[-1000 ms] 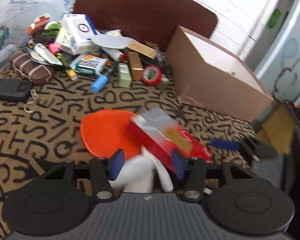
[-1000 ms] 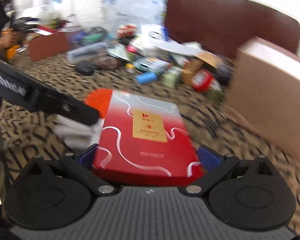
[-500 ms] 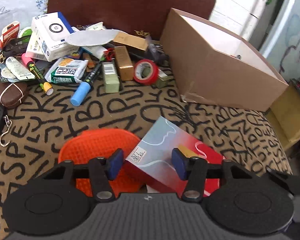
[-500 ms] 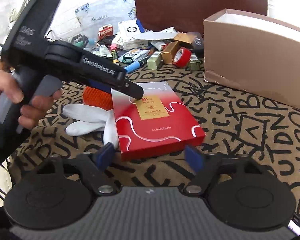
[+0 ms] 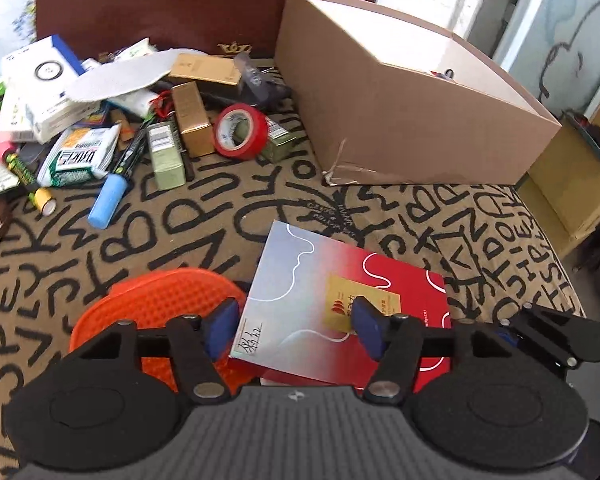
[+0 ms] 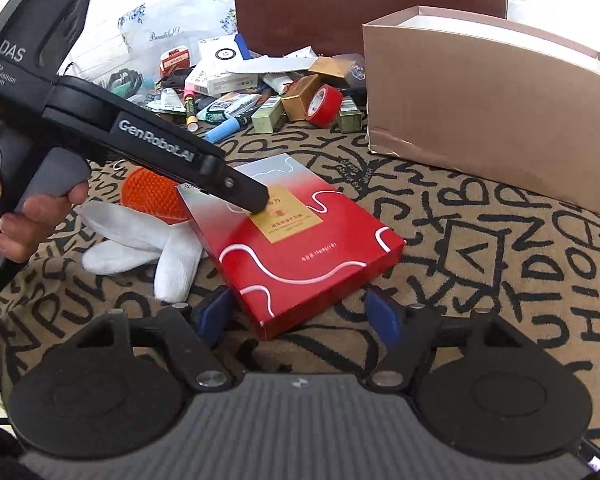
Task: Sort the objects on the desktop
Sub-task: 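Grasp the red-and-white box with the left gripper and lift it, then carry the red-and-white box into the cardboard box and release it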
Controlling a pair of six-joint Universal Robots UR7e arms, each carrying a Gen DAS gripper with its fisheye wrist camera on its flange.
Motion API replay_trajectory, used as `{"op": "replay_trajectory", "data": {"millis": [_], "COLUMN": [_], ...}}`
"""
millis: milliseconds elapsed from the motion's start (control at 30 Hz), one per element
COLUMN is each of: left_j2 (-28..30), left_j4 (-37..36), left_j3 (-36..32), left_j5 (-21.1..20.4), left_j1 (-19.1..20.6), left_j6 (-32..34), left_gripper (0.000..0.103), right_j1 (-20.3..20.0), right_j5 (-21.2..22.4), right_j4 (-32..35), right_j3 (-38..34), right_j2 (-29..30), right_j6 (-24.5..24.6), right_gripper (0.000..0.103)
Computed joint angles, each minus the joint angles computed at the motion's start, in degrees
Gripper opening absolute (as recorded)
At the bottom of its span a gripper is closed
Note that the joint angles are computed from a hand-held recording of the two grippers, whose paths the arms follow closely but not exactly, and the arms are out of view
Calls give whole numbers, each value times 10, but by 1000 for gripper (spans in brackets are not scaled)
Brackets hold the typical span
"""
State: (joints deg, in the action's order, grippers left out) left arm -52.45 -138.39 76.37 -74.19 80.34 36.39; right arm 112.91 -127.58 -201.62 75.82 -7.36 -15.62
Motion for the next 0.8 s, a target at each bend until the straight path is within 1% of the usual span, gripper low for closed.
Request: {"op": "replay_trajectory", "data": {"millis": [33, 100, 167, 200, 233, 267, 300, 333, 367, 400, 433, 467, 500, 533, 567, 600, 667, 733, 800], "left_j2": [-4, -12, -20, -25, -29, -33, -36, -41, -46, -49, -49, -46, -39, -31, -23, -14, 0, 11, 19], "left_j4": [-11, -23, -27, -24, -9, 20, 37, 31, 8, -20, -43, -46, -30, -12, -6, -9, -13, -4, 10], "left_j3": [8, 19, 26, 29, 27, 19, 17, 26, 41, 55, 63, 61, 49, 36, 28, 22, 12, -1, -15], "left_j5": [1, 0, -3, -6, -20, -44, -57, -57, -51, -44, -35, -31, -33, -32, -25, -14, 3, 8, 4], "left_j1": [-1, -4, -5, -6, -6, -4, -4, -8, -13, -16, -18, -18, -15, -14, -14, -14, -14, -12, -9], "left_j6": [8, 16, 15, 12, 7, -5, -14, -9, 6, 20, 32, 33, 26, 15, 7, 7, 2, -13, -20], "left_gripper": [60, 53, 50, 40, 36, 32, 31, 31, 31, 35, 38, 44, 49, 52, 53, 53, 56, 59, 63], "right_j1": [0, 3, 7, 8, 9, 8, 11, 17, 22, 23, 21, 18, 15, 13, 14, 14, 10, 3, -4], "right_j5": [-2, -8, -16, -17, -12, 15, 25, 10, -9, -18, -16, -11, -10, -18, -37, -52, -64, -48, -45], "right_j4": [0, 3, -11, -22, -38, -55, -64, -55, -52, -54, -52, -48, -59, -75, -87, -86, -75, -68, -36], "right_j3": [-1, -3, -4, -3, -1, 10, 12, -1, -14, -18, -10, 6, 21, 31, 35, 40, 53, 65, 60], "right_j2": [0, -1, 0, 0, -1, -7, -9, -5, 2, 4, -1, -12, -19, -22, -22, -23, -31, -38, -40], "right_j6": [1, -1, -12, -16, -26, -41, -49, -63, -81, -90, -75, -50, -34, -32, -36, -37, -33, -22, -2], "right_gripper": [71, 70, 69, 68, 65, 47, 38, 38, 38, 39, 40, 48, 58, 62, 67, 75, 85, 85, 85]}}
